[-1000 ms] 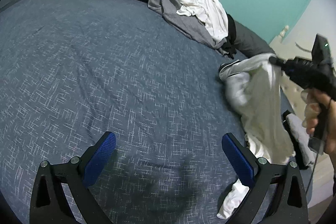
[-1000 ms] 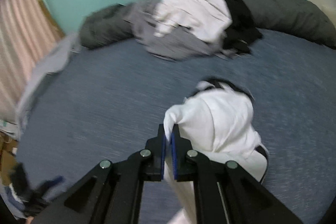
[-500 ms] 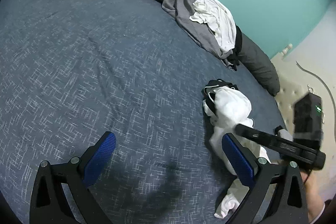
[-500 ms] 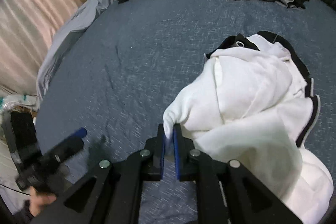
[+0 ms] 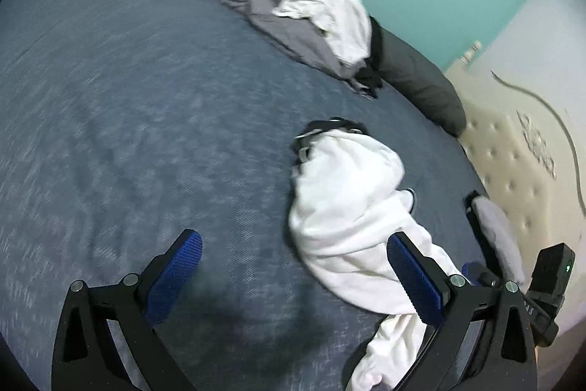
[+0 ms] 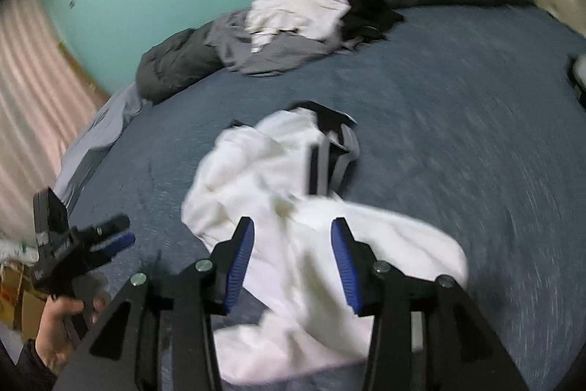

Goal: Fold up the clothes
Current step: 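Lay the white garment flat on the bed and open the right gripper, then grasp the white garment's black-trimmed edge with the left gripper and lift it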

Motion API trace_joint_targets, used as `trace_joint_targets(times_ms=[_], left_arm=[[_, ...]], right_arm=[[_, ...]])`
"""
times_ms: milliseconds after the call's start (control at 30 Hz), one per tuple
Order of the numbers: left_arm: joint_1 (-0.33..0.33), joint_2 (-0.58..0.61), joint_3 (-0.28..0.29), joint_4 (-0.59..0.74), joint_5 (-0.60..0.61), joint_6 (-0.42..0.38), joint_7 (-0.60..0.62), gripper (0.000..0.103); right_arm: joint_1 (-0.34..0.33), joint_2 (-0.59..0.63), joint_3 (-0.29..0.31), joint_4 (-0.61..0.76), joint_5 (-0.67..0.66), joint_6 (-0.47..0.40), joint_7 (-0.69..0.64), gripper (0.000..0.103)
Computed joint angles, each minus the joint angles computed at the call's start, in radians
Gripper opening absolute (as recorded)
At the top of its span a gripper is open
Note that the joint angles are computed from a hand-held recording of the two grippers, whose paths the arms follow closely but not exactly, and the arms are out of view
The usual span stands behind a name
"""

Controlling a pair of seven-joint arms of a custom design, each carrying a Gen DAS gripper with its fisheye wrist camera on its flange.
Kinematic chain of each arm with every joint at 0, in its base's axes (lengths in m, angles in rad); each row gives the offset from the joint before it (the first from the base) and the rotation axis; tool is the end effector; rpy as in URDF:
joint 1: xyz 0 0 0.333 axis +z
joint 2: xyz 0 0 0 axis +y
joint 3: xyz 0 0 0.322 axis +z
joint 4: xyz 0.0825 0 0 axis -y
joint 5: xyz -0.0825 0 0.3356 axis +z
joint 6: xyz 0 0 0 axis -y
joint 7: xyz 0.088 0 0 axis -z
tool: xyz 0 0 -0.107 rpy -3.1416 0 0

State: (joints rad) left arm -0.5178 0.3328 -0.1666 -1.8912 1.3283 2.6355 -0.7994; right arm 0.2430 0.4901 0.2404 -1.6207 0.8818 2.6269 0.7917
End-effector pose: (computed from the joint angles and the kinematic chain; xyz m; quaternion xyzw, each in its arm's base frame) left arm 0.4641 -0.3986 0.3978 -0.8082 0.4120 -0.3869 0.1655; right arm 0.6218 0.2728 0.4249 -0.7899 0.4549 0.0260 0.4104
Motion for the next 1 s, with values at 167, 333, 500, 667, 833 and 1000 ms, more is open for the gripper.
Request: trace_joint_targets(times_ms=[167,333,500,667,833,1000], left_arm=[[0.001,0.055,0.013,0.066,-0.027,0.034,0.082,0.103],[-0.011,0.093,0.025,0.122,-0.085,0.025,0.172,0.102],[-0.025,0.167,0.037,0.252,-0.202,0.006,0.343,0.102],[-0.031,0.305,0.009,0.49,-0.413,-0.11,0.695,0.094],[-0.047,0.435,0.013,0.706,-0.568,-0.228,0.91,0.08],[-0.075,0.531,0.03,0.866,-0.68,-0.331,1.093,0.035]], right_arm=[[-0.069,-0.02,0.041,-0.063,0.168,0.002,-0.137,0.047],[-0.077,-0.004,0.016,-0.06,0.232,-0.063,-0.175,0.048],[-0.1,-0.013,0.007,-0.086,0.313,-0.103,-0.226,0.049],[-0.107,-0.007,-0.011,-0.076,0.354,-0.135,-0.232,0.049],[-0.119,-0.002,-0.019,-0.067,0.388,-0.165,-0.231,0.049],[-0.123,0.006,-0.027,-0.057,0.397,-0.183,-0.218,0.049]])
